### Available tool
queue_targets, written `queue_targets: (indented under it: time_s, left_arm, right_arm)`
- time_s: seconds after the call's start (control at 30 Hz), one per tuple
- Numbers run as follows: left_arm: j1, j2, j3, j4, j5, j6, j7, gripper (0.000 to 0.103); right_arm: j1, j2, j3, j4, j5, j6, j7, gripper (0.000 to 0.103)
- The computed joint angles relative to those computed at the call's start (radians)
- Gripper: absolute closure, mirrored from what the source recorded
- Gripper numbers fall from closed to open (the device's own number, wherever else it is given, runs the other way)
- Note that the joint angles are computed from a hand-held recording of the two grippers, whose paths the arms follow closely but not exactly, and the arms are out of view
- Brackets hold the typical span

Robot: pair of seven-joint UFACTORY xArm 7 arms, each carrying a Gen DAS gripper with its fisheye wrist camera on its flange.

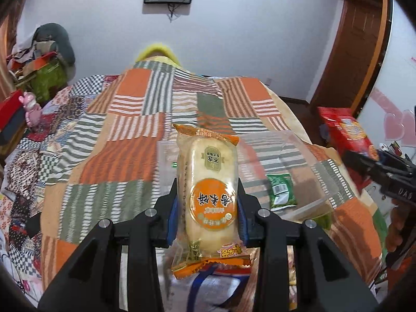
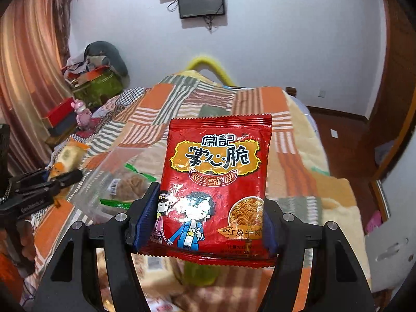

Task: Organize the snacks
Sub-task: 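Lower the red bag and yellow cake into the clear box and release both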

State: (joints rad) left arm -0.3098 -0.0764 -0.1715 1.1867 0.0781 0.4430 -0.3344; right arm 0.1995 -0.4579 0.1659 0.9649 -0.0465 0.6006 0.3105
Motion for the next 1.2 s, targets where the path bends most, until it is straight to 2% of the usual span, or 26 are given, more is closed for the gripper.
queue_targets:
  time_s: [0.2,0.4,0.7,0.87,0.97,1.2]
  left_arm:
    - [-0.02,0.078,-0.001,0.067,-0.08,0.013,0.075,0.067]
    - [-0.032,0.131,-0.001,0.108,-0.101,0.038,0.121,0.067]
    - [-0.042,0.166,0.006,0.127,-0.085,0.058,0.103,0.065]
    - [-0.041,0.142,0.004,0.11,-0.09,0.062,0.109,0.057]
    - [-0.043,0.11,0.004,0.091,-0.067,0.055,0.093,0.05]
    - [-0.04,-0.012,-0.007,0.015,-0.035,0.059,0.07,0.044]
  right_arm:
    - [0.028,0.091,0.003,0.049,0.017,0.0,-0.021,0.039]
    - [0.055,0.166,-0.004,0.089,0.036,0.034,-0.055,0.039]
    - [0.06,0.173,-0.007,0.085,0.035,0.061,-0.081,0.037]
    - [0.068,0.147,-0.032,0.073,0.098,0.063,-0.109,0.036]
    - [0.062,0.109,-0.027,0.057,0.093,0.068,-0.113,0.036]
    - [0.061,-0.001,-0.01,0.021,0.075,0.076,-0.114,0.035]
